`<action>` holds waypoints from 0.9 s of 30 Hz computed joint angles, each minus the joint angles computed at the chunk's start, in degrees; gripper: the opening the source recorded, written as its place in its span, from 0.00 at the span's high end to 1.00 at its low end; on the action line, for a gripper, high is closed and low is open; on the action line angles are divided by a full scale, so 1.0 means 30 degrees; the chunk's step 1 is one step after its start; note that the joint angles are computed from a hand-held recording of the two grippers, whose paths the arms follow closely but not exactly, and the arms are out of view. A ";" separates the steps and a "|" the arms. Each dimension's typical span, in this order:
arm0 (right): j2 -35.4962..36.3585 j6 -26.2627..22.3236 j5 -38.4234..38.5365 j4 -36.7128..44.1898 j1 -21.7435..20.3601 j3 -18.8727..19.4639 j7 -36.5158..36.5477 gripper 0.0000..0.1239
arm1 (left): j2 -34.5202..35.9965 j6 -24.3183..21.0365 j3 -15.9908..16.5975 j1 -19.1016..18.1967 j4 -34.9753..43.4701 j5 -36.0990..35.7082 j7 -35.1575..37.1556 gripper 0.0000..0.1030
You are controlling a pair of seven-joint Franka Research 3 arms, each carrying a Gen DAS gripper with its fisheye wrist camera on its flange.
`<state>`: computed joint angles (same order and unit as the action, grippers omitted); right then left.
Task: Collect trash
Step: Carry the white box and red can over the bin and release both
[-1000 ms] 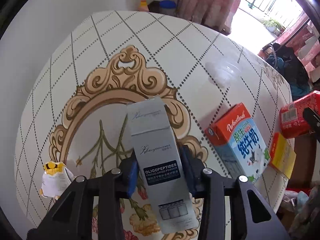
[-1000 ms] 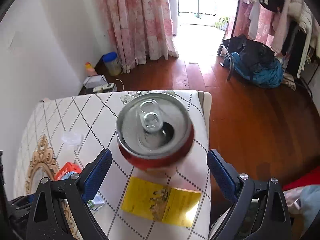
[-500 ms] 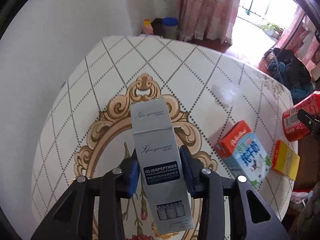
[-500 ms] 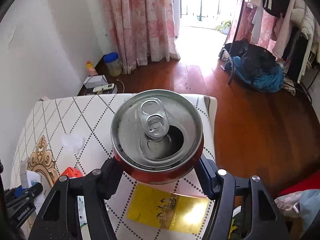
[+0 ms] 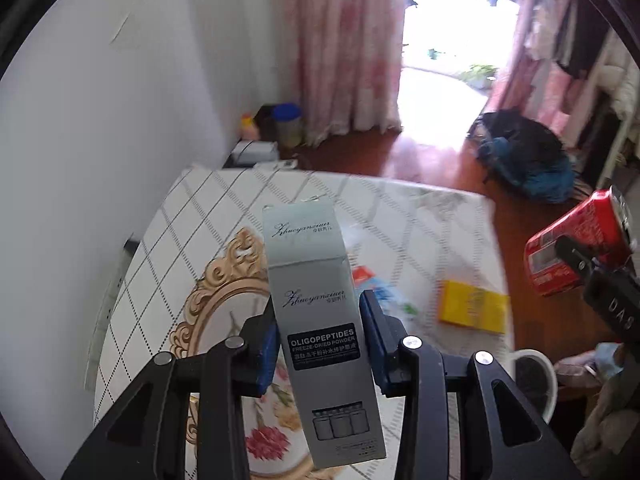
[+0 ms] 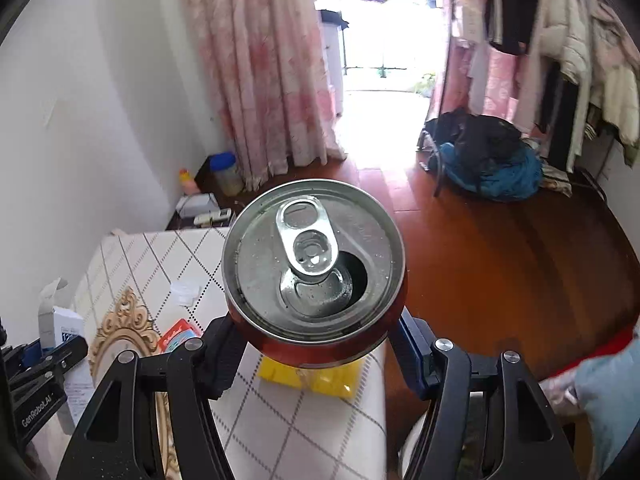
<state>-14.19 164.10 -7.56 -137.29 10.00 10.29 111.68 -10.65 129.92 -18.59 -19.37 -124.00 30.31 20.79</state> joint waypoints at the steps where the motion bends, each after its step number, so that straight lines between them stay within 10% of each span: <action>1: -0.0705 -0.0090 0.0430 -0.0459 0.0149 -0.0329 -0.0252 0.46 | 0.0050 0.0103 -0.0058 -0.0072 0.0214 0.0005 0.0092 0.67; 16: -1.0824 -0.4254 0.3986 -0.6778 -0.3816 -0.3640 -0.5306 0.46 | 0.6325 0.1711 -0.1169 -0.3595 0.7300 -0.0803 0.2537 0.67; 27: -0.8428 -0.5403 0.4574 -0.8174 -0.7592 -0.5521 -0.9100 0.46 | 1.5095 0.1500 -0.1278 -0.5618 1.5282 -0.6522 0.7995 0.67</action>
